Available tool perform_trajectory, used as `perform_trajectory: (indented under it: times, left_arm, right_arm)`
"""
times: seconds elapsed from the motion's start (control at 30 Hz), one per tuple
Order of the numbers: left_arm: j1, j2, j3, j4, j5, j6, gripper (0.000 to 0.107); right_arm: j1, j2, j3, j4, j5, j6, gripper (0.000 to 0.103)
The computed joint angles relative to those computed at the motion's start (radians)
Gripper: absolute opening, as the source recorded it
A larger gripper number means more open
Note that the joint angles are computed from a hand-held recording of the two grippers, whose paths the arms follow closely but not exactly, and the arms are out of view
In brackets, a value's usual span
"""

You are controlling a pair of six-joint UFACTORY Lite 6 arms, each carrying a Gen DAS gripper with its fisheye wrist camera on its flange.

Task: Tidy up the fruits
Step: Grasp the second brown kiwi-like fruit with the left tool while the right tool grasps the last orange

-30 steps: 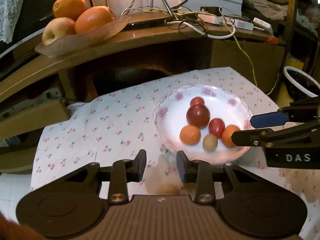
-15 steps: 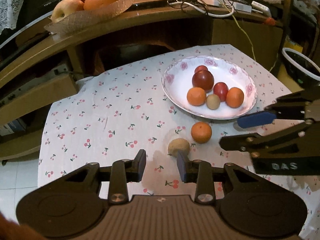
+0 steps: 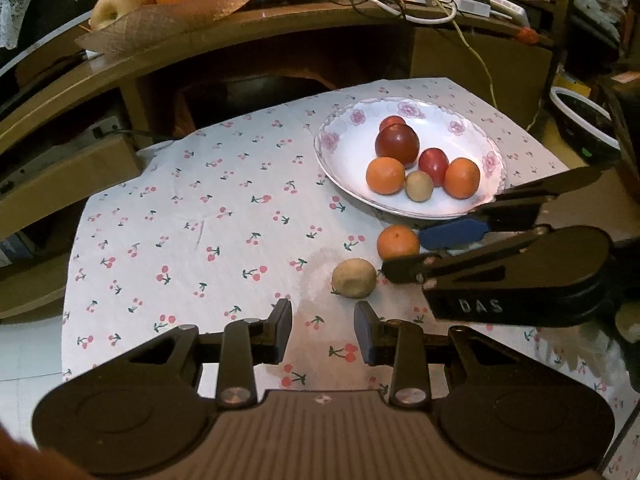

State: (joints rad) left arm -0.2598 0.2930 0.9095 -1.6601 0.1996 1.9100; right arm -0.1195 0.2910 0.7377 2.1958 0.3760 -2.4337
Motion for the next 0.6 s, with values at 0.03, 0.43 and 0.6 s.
perform_trajectory:
  times: [0.03, 0.43, 0.6]
  left_arm:
    - [-0.001, 0.005, 0.002, 0.001, 0.004, 0.003, 0.04]
    - [-0.063, 0.159, 0.099, -0.386, 0.029, 0.358, 0.04]
    - [-0.089, 0.197, 0.124, -0.557, 0.015, 0.5, 0.039]
  right_arm:
    - [0.002, 0.003, 0.002, 0.01, -0.003, -0.008, 0.037]
    - [-0.088, -0.112, -0.092, -0.197, -0.036, 0.145, 0.028]
    - [-0.169, -0.184, -0.17, -0.29, -0.024, 0.198, 0.028]
